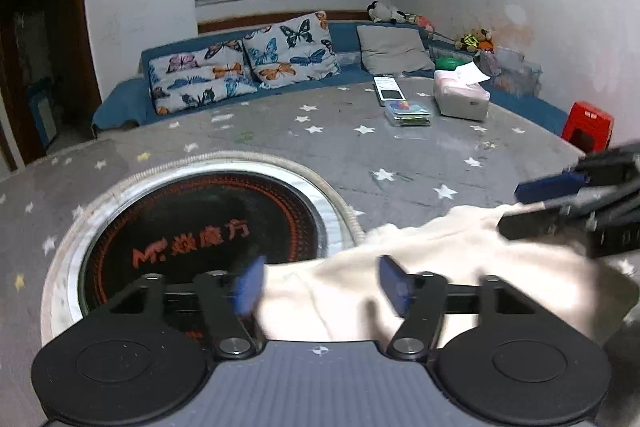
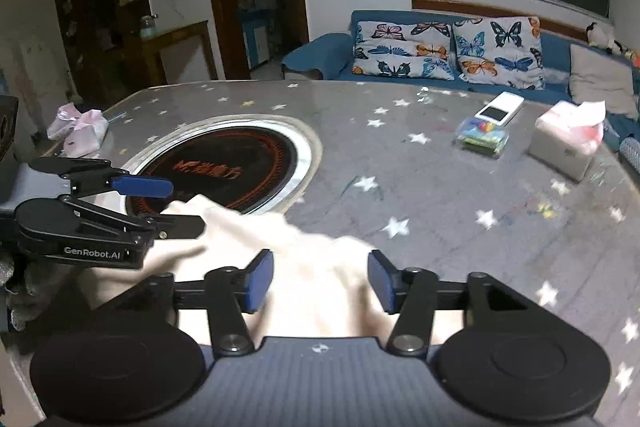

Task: Fold clothes
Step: 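Lay the folded hem down and open both grippers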

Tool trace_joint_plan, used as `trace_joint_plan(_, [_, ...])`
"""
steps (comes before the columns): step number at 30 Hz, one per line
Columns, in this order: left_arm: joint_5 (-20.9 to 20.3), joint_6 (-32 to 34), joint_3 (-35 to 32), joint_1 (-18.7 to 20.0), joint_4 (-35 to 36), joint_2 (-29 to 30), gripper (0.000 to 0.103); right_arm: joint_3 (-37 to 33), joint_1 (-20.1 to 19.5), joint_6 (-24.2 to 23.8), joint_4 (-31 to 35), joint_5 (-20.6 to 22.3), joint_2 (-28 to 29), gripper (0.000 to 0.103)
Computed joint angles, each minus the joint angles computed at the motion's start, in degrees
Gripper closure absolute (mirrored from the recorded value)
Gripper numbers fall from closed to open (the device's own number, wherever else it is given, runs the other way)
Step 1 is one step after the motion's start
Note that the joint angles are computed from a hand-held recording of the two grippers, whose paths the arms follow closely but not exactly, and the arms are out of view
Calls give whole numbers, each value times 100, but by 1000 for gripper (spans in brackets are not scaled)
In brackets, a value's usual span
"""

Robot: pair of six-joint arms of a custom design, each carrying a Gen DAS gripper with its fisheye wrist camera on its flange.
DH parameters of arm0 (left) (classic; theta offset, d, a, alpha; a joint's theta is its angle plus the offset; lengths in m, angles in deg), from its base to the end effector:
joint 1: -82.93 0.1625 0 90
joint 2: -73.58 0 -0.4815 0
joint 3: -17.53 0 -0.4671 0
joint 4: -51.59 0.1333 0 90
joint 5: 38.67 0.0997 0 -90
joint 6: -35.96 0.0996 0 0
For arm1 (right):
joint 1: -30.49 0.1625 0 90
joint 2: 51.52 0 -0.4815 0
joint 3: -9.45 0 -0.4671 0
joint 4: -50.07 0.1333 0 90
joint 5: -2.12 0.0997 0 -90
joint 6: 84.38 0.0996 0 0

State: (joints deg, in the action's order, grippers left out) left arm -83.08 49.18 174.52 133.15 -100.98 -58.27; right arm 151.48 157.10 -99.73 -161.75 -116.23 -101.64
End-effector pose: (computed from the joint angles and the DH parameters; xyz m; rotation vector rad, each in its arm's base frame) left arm 0.0143 -0.3023 0.3280 0.7429 2.2335 -0.9933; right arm 0.3215 -0.2885 0.0389 0.9955 -2.4492 0.8154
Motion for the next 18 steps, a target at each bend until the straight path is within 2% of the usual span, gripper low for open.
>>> trace_joint_plan(3, [26, -258, 40, -144, 258, -162, 27, 30, -62, 165, -50, 77, 111, 49])
trace_joint_plan(5, [79, -328, 49, -174, 224, -67, 27, 23, -100, 213, -103, 36, 196, 48])
trace_joint_plan(11, [321, -491, -38, 61, -343, 742, 22, 64, -296, 550, -251, 6, 278, 48])
trace_joint_plan(14, [382, -471, -55, 119, -587, 968, 12, 65, -147, 455, -371, -146, 299, 40])
trace_joint_plan(17, [473, -552, -84, 237, -779, 1251, 9, 57, -77, 429, -376, -175, 344, 29])
trace_joint_plan(18, [496, -598, -94, 268, -800, 1313, 8, 40, -70, 428, -373, -220, 379, 29])
